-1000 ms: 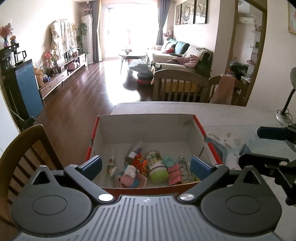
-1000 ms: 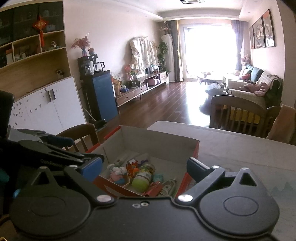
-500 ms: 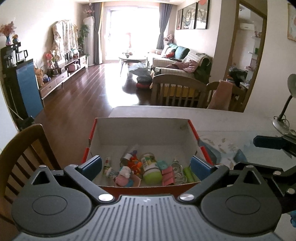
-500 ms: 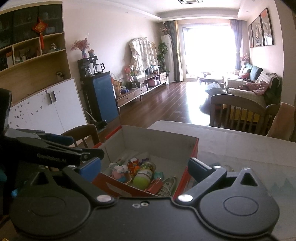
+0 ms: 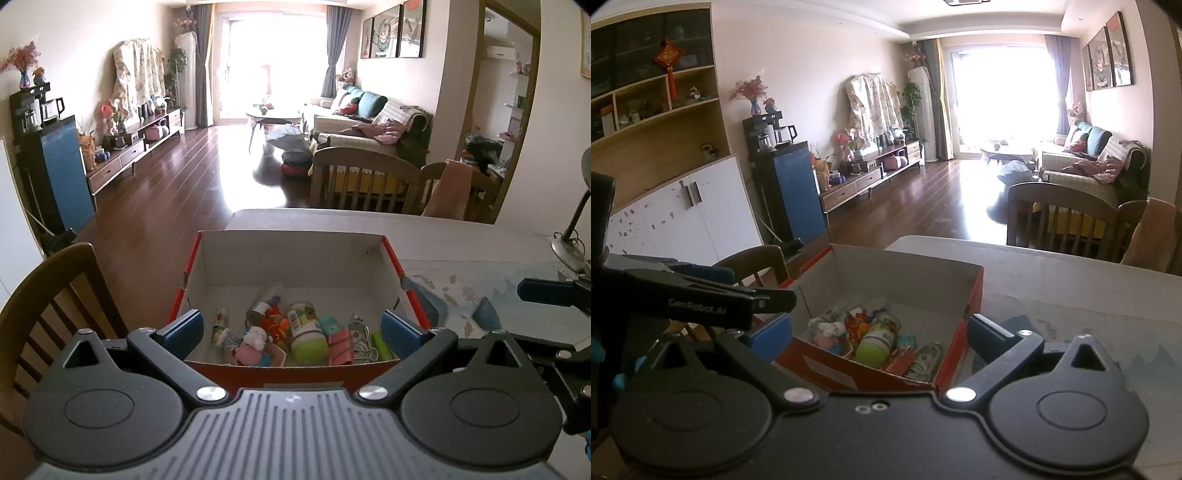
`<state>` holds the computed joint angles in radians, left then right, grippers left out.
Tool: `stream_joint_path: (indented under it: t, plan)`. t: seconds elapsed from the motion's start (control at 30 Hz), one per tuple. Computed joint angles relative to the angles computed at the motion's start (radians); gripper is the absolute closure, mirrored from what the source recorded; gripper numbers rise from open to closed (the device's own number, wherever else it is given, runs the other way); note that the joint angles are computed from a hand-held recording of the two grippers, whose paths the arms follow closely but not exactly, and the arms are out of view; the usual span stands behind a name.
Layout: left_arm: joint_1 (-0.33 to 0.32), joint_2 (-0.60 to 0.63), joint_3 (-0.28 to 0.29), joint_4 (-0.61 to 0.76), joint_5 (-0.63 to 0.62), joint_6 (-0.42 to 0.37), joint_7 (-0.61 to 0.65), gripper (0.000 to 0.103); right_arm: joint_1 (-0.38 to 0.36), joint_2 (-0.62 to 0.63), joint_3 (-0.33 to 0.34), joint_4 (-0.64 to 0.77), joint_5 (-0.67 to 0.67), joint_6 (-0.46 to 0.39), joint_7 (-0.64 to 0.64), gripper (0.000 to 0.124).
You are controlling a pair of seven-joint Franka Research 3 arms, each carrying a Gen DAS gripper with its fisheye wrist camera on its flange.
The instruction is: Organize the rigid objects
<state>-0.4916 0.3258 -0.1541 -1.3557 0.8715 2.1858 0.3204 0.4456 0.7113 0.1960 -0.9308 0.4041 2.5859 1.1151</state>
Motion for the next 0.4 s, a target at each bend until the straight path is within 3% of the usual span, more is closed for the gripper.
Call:
stream_joint_path:
  t: [0.4]
  plan:
    - [-0.009, 0.004, -0.003, 0.009, 0.006, -0.024, 0.001, 0.0, -0.003, -0.077, -0.018, -0.136, -0.005, 0.062, 0.037, 0.023]
